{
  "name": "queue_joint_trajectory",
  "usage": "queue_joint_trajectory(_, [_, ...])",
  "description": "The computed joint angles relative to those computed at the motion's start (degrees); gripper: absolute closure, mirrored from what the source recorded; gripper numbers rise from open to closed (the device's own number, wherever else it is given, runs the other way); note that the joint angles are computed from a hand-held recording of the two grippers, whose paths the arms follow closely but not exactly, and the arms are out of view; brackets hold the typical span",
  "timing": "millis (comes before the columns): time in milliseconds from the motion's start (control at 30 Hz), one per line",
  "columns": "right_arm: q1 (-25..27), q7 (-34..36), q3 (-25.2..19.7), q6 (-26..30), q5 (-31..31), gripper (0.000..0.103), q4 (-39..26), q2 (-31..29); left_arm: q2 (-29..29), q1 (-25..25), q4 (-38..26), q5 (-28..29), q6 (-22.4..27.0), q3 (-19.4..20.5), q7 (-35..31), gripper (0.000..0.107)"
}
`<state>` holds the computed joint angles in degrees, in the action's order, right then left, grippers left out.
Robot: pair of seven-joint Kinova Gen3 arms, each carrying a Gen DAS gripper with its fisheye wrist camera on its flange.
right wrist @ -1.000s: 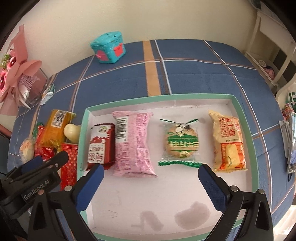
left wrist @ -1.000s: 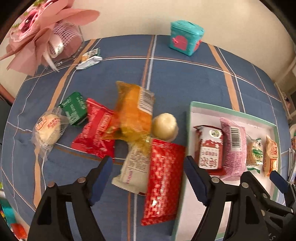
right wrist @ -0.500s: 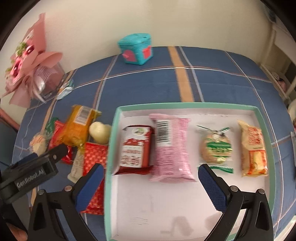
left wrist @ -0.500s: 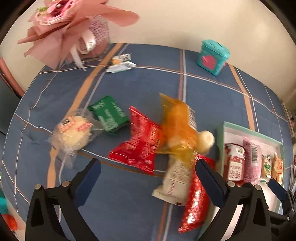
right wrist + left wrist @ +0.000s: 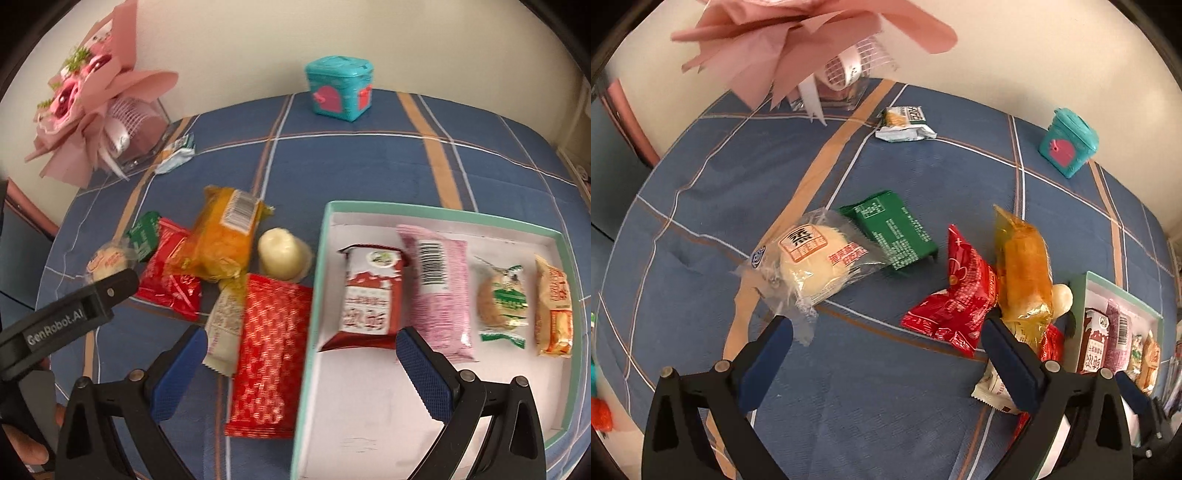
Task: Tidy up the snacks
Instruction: 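Move both open tools back over the loose snack pile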
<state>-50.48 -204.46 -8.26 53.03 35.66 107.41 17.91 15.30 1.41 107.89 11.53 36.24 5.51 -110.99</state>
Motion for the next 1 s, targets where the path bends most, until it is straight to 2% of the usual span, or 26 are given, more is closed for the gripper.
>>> queue_joint_trajectory(133, [1.35,1.97,-0.05,-1.15,-2.89,0.001,-1.00,1.17,0.78,-0.49,-0.93,0.08,1.30,-0.39,0.56,0.006])
queue_joint_trajectory(233, [0.92,1.12,0.59,-1.62,-3.43,0.001,-0.63,1.40,1.18,-1.14,-1.26,0.77,1.97,-0.39,0.61,0.006])
queue_joint_trajectory(367, [0.99,1.16,0.93,-3.07,-3.72,0.001,0.33,1.13,1.36,-0.14,-1.14,-0.98,1.81,-0.72,1.75,0.006])
queue_joint_trajectory(467, [0.94,0.29,1.15,-5.28,-2.92,0.008,1.45,0.52,1.65,-0.30,-1.29,-0.75,2.52,-0.31,1.50,0.006])
queue_joint_trajectory(667, [-0.03,1.00,0.97,-4.93,-1.23,0.031,0.03,0.93,1.98,-1.32,-1.73,1.39,4.01,0.60,-0.95,0.006])
queue_joint_trajectory(800, [-0.01,6.74,0.29,0.56,-3.24,0.039,-4.73,3.66,1.97,-1.39,-1.72,2.30,4.54,0.88,-2.60,0.006])
queue_joint_trajectory(867, [-1.36,9.23,1.69,2.98,-4.52,0.043,-6.62,4.63,2.03,-1.09,-1.73,2.26,4.68,0.76,-2.86,0.006])
queue_joint_trajectory(933, [-0.82,9.21,0.97,2.44,-3.82,0.055,-6.45,4.34,2.16,-0.75,-1.79,2.08,4.84,0.63,-2.85,0.006])
queue_joint_trajectory(1000, [-0.86,10.00,1.15,2.42,-3.95,0.056,-7.00,4.53,2.22,-0.59,-1.82,2.03,4.93,0.50,-2.73,0.006])
